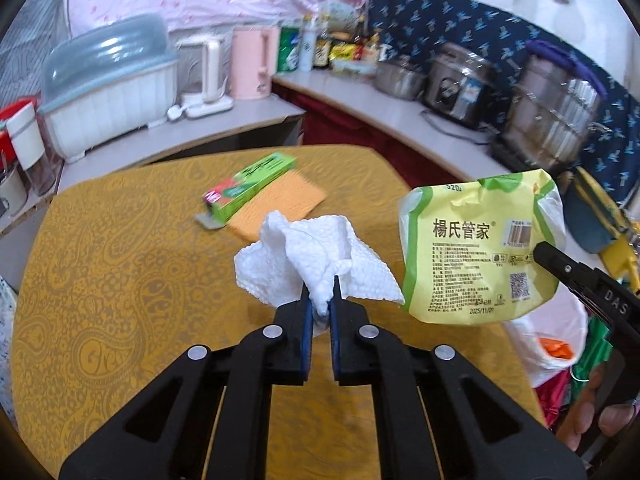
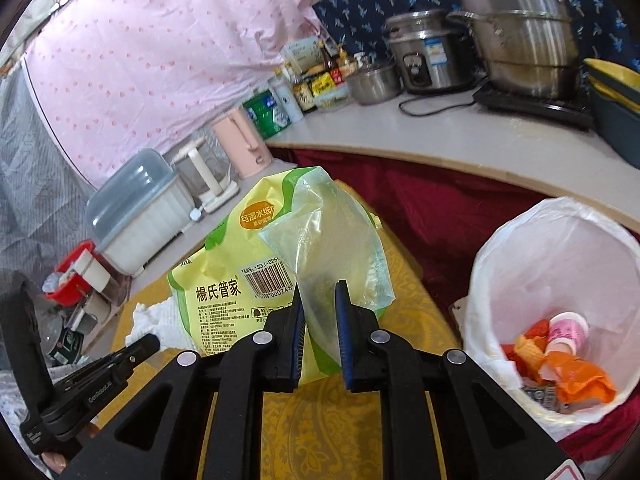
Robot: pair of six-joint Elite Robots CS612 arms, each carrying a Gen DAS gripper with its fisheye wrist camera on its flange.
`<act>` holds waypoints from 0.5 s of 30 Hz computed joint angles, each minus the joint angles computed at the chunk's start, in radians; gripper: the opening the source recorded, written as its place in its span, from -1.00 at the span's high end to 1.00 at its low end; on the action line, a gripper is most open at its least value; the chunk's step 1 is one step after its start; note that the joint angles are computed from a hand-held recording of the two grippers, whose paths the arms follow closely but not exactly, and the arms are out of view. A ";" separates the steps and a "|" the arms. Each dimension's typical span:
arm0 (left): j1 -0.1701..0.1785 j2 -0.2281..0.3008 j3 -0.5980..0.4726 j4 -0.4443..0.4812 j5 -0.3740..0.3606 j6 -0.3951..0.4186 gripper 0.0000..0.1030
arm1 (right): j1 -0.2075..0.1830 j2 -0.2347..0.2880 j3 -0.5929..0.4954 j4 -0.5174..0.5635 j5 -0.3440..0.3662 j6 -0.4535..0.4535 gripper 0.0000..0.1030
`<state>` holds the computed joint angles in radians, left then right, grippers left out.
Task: Collect trash
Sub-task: 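Grasp the yellow-green snack bag with the right tool while the left tool grasps the white tissue, then carry the snack bag and tissue over the bin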
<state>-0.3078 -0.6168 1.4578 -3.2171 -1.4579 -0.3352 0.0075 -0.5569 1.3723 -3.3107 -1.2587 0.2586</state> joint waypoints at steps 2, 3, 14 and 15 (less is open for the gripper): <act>-0.012 -0.014 0.017 -0.020 0.000 0.009 0.87 | -0.009 -0.018 0.029 -0.040 -0.005 0.011 0.73; -0.018 -0.021 0.024 -0.030 0.001 0.014 0.87 | -0.016 -0.029 0.045 -0.062 -0.007 0.018 0.73; -0.085 -0.059 0.044 -0.092 -0.014 0.078 0.87 | -0.092 -0.107 0.182 -0.228 -0.049 0.087 0.73; -0.090 -0.059 0.042 -0.094 -0.017 0.082 0.87 | -0.100 -0.112 0.193 -0.238 -0.053 0.093 0.73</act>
